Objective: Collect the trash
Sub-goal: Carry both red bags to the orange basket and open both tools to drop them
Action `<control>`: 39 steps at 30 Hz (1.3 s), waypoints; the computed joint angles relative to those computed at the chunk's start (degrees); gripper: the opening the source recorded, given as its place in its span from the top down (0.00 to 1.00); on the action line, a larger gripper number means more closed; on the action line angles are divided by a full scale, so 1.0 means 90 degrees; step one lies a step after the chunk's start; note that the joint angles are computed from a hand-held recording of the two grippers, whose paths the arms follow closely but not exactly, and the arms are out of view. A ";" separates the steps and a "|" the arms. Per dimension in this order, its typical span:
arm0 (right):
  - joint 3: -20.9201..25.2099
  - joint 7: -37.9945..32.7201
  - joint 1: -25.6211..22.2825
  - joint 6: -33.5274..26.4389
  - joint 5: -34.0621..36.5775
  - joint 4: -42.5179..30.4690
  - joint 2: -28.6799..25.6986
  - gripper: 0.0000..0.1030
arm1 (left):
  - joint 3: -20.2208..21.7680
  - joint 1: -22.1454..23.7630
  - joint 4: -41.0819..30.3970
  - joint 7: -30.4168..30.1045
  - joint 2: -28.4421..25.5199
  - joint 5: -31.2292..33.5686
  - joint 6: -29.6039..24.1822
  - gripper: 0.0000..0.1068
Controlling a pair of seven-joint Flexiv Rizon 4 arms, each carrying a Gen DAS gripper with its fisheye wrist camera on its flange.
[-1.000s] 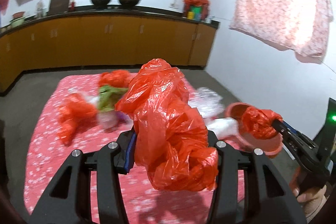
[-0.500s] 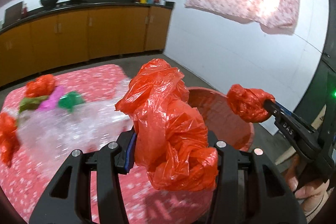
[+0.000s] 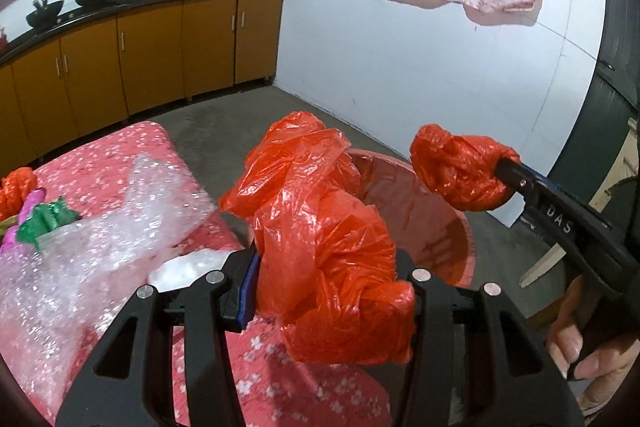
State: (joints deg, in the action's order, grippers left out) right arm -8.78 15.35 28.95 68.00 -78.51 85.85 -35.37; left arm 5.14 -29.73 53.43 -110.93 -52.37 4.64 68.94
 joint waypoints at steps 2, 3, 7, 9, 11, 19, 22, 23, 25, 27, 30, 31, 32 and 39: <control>-0.0001 -0.0080 -0.0023 0.0019 0.0070 -0.0094 -0.0086 0.80 | -0.0055 0.0019 -0.0193 0.0090 -0.0124 -0.0035 -0.0106 0.55; -0.0007 -0.0119 -0.0028 0.0038 0.0115 -0.0139 -0.0132 0.80 | -0.0082 0.0024 -0.0297 0.0148 -0.0190 -0.0048 -0.0165 0.55; -0.0081 -0.0180 0.0009 0.0075 0.0228 -0.0223 -0.0237 0.80 | -0.0173 0.0039 -0.0734 0.0352 -0.0448 -0.0111 -0.0418 0.55; -0.0105 -0.0247 0.0026 0.0072 0.0344 -0.0292 -0.0297 0.80 | -0.0208 0.0055 -0.0875 0.0444 -0.0542 -0.0138 -0.0489 0.55; -0.0155 -0.0258 0.0035 0.0109 0.0414 -0.0329 -0.0341 0.80 | -0.0243 0.0063 -0.1062 0.0539 -0.0660 -0.0175 -0.0587 0.55; -0.0343 -0.0240 -0.0044 0.0572 0.0687 -0.0444 -0.0476 0.76 | -0.0364 0.0111 -0.2029 0.0789 -0.1228 -0.0364 -0.1090 0.52; -0.0430 -0.0217 -0.0056 0.0800 0.0781 -0.0452 -0.0505 0.74 | -0.0372 0.0127 -0.2166 0.0786 -0.1316 -0.0410 -0.1249 0.48; -0.0472 -0.0186 -0.0048 0.0860 0.0795 -0.0428 -0.0499 0.72 | -0.0390 0.0137 -0.2204 0.0793 -0.1340 -0.0434 -0.1295 0.47; -0.0546 -0.0137 -0.0004 0.0904 0.0805 -0.0377 -0.0475 0.69 | -0.0424 0.0155 -0.2147 0.0786 -0.1317 -0.0470 -0.1319 0.46; -0.0574 -0.0163 0.0027 0.0873 0.0829 -0.0347 -0.0453 0.68 | -0.0459 0.0173 -0.2008 0.0786 -0.1248 -0.0494 -0.1271 0.43; -0.0588 -0.0198 0.0093 0.0753 0.0788 -0.0249 -0.0385 0.63 | -0.0511 0.0198 -0.1829 0.0801 -0.1161 -0.0535 -0.1130 0.38; -0.0579 -0.0204 0.0111 0.0703 0.0768 -0.0214 -0.0359 0.62 | -0.0519 0.0204 -0.1819 0.0813 -0.1160 -0.0554 -0.1114 0.37; -0.0562 -0.0211 0.0114 0.0666 0.0755 -0.0197 -0.0341 0.62 | -0.0534 0.0206 -0.1793 0.0835 -0.1151 -0.0571 -0.1088 0.35; -0.0449 -0.0074 0.0086 0.0489 0.0396 -0.0023 -0.0161 0.56 | -0.0375 0.0172 -0.1016 0.0540 -0.0681 -0.0507 -0.0646 0.35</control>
State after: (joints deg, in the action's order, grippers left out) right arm -12.82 14.68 29.72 72.40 -74.95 85.64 -36.82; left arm 1.76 -28.18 44.28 -106.06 -58.50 0.08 63.12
